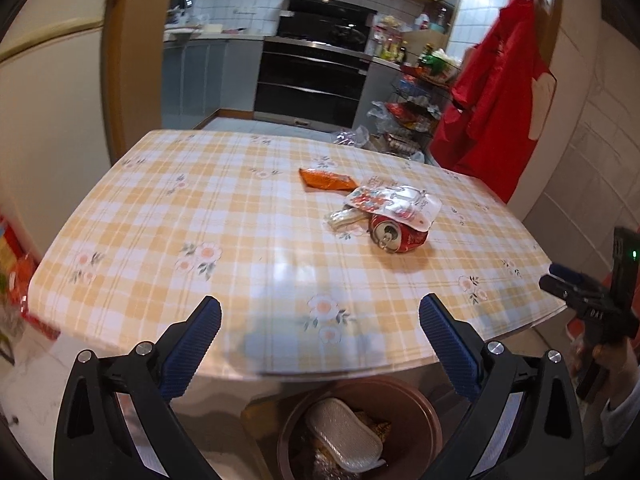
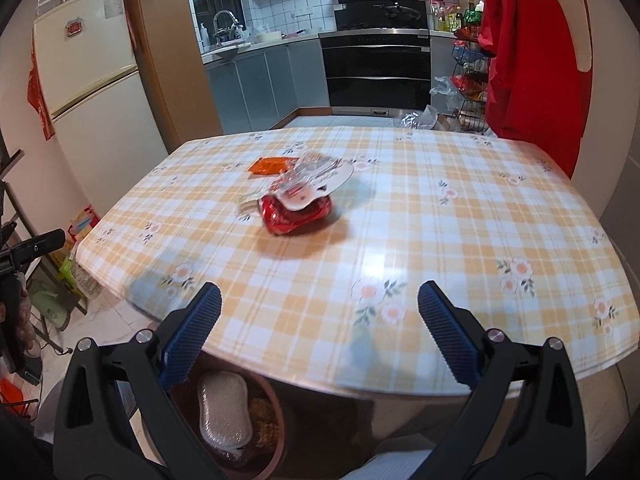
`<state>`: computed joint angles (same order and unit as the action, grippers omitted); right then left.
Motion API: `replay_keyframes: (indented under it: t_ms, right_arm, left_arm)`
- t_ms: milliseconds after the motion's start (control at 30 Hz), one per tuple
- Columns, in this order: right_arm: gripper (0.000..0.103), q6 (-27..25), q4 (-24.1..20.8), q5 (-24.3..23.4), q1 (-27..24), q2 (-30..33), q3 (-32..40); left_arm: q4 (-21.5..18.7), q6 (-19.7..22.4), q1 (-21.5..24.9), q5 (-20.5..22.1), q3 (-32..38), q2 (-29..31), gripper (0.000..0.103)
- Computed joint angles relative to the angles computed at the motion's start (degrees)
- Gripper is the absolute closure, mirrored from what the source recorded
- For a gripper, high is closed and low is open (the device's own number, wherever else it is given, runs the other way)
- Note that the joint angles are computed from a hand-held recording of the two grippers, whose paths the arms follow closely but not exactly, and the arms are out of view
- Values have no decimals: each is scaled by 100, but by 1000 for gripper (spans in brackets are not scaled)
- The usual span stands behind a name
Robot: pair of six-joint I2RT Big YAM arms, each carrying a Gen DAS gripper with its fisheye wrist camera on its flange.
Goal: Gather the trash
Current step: 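Move both tools back over the table toward the red can, then grasp the clear plastic lid with the right tool while the left tool grasps the red can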
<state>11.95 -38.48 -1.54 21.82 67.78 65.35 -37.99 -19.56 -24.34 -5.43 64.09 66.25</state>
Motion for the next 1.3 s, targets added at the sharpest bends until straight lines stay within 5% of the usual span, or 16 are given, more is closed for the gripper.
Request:
replay_keyframes:
  t_ms: [233, 500, 933, 1067, 1167, 1233, 1300]
  right_arm:
    - [6, -364, 96, -451, -328, 579, 494]
    - [8, -1229, -87, -1298, -740, 2093, 1920]
    - [20, -607, -869, -2266, -780, 4639, 4625]
    - [24, 52, -829, -2684, -861, 5137, 5080]
    - [33, 204, -971, -2970, -870, 5369, 5319]
    - [61, 67, -1077, -3003, -850, 5392, 5353]
    - [70, 87, -999, -3042, -858, 5291, 5214]
  left_arm:
    - [214, 192, -29, 126, 543, 743, 6]
    - [456, 104, -24, 396, 1313, 1786, 6]
    - [339, -76, 58, 1033, 2529, 3183, 17]
    - [300, -93, 49, 1149, 2640, 3370, 21]
    - [286, -123, 55, 1237, 2700, 3463, 22]
    - [281, -97, 52, 1271, 2733, 3502, 22]
    - [277, -83, 46, 1307, 2763, 3536, 22]
